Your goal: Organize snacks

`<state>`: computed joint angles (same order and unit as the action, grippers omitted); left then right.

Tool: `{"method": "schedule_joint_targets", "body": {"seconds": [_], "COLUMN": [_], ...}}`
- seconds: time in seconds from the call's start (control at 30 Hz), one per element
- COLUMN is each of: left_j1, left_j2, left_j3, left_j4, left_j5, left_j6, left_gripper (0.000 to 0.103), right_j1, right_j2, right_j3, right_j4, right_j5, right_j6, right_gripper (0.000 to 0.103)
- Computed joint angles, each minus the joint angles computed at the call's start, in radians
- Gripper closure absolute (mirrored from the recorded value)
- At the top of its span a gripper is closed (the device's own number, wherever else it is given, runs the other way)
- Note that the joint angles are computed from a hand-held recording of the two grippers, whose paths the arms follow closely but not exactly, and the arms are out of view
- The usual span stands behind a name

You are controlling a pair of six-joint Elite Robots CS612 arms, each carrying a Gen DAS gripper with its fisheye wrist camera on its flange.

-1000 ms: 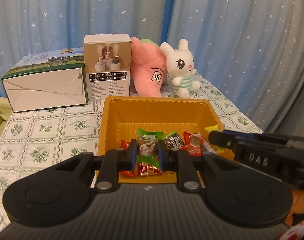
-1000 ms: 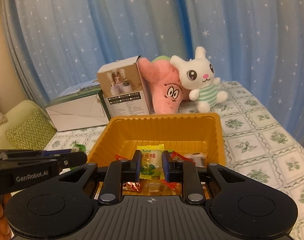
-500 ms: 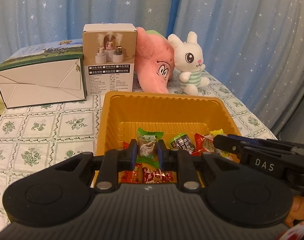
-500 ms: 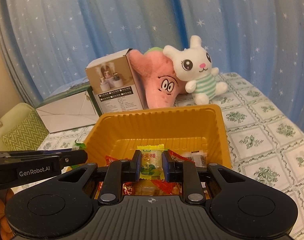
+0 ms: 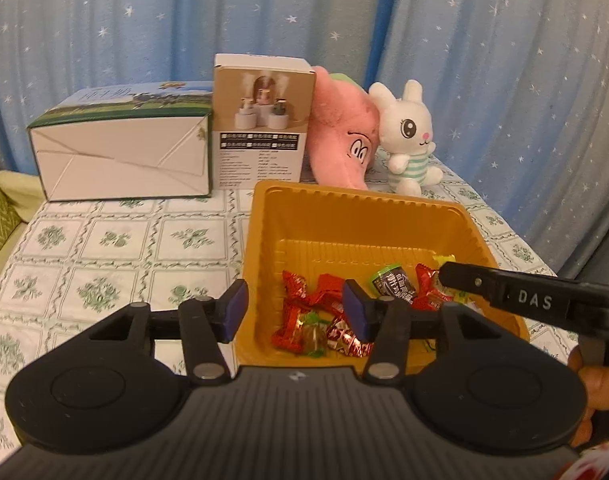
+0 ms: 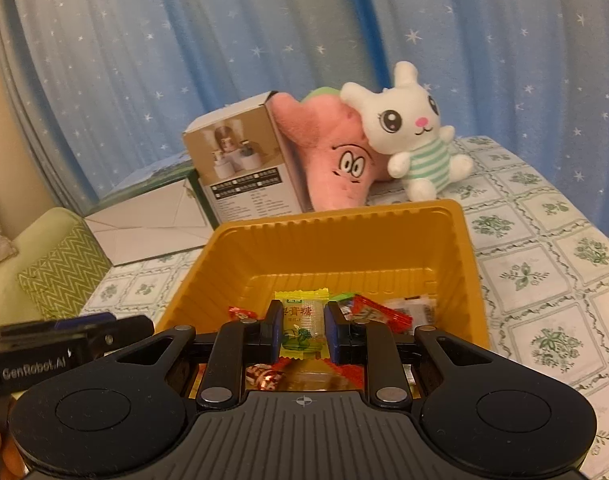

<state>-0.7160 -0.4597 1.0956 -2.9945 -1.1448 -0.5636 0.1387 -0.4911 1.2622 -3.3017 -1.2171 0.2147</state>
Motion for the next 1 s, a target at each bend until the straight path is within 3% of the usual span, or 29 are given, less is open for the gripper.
{"method": "schedule_joint_targets", "body": {"seconds": [0.07,0.17,0.2,0.23,0.27,0.3,0.47,0.57,0.83,1.0], "left_j1": [-0.002,-0.006,-0.008,-0.01,-0.011,-0.012,-0.024,-0.032,-0.057,-0.073], "left_j2": [-0.006,-0.013,-0.015,-0.017,-0.018,-0.02,-0.032,-0.037,-0.066,-0.092], "left_j3": [0.013,0.029,0.035,0.041,0.046,0.051,0.076,0.088,0.13,0.166], "left_j4": [-0.006,-0.005,-0.008,-0.012,-0.017,-0.018,-0.021,-0.022,-0.009,0.0], "left_j5": [0.003,0.013,0.017,0.021,0.02,0.018,0.029,0.031,0.058,0.069], "left_j6": [-0.008,-0.012,-0.015,-0.018,-0.019,-0.019,-0.026,-0.048,-0.098,-0.128], "left_gripper": [0.054,0.052,0.049,0.046,0.046,0.046,0.042,0.031,0.01,0.003], "right_j1": [0.002,-0.006,-0.006,-0.006,-0.007,-0.01,-0.022,-0.025,-0.025,-0.021], "right_j2": [0.005,0.019,0.019,0.018,0.019,0.019,-0.003,-0.019,-0.081,-0.13], "right_j3": [-0.007,-0.02,-0.02,-0.016,-0.012,-0.007,0.037,0.066,0.171,0.249], "right_j4": [-0.003,-0.025,-0.031,-0.043,-0.062,-0.089,-0.136,-0.134,-0.109,-0.076], "right_j5": [0.007,0.076,0.076,0.067,0.062,0.053,0.009,-0.013,-0.05,-0.074], "right_j6": [0.001,0.018,0.02,0.027,0.044,0.072,0.13,0.127,0.064,0.008], "right_gripper": [0.08,0.08,0.076,0.069,0.047,0.033,0.032,0.032,0.032,0.032]}}
